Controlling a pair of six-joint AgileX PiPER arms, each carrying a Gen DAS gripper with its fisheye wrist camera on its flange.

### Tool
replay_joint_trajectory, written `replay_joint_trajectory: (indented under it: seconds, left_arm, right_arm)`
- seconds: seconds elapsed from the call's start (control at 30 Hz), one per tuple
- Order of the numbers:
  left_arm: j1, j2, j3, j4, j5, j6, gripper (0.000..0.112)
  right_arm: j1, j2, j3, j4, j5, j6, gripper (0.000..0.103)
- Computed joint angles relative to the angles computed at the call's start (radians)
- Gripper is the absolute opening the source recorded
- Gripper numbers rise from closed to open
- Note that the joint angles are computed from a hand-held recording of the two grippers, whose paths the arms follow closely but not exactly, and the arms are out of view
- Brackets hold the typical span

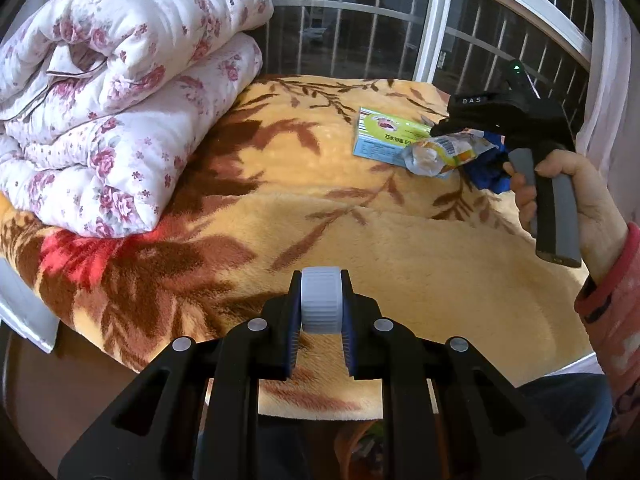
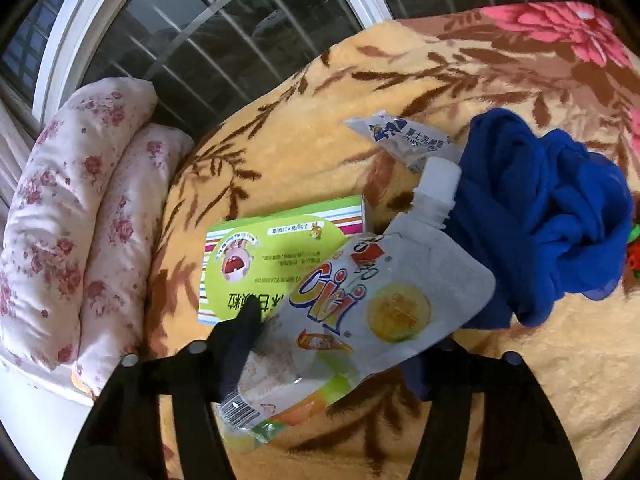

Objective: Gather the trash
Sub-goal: 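Grasp the white juice pouch with the right tool while the left tool holds the cap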

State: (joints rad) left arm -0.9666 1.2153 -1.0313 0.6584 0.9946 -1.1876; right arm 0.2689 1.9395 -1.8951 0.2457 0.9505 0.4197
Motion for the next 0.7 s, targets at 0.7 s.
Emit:
replay_joint_trajectory:
  seconds: [0.7]
  left_arm:
    - [-0.306, 0.05, -0.095, 0.088, 0.167, -0.134, 0.017]
  right_arm:
    - [0.129, -0.695, 0.618, -0.197, -0.051, -0.131, 0.043]
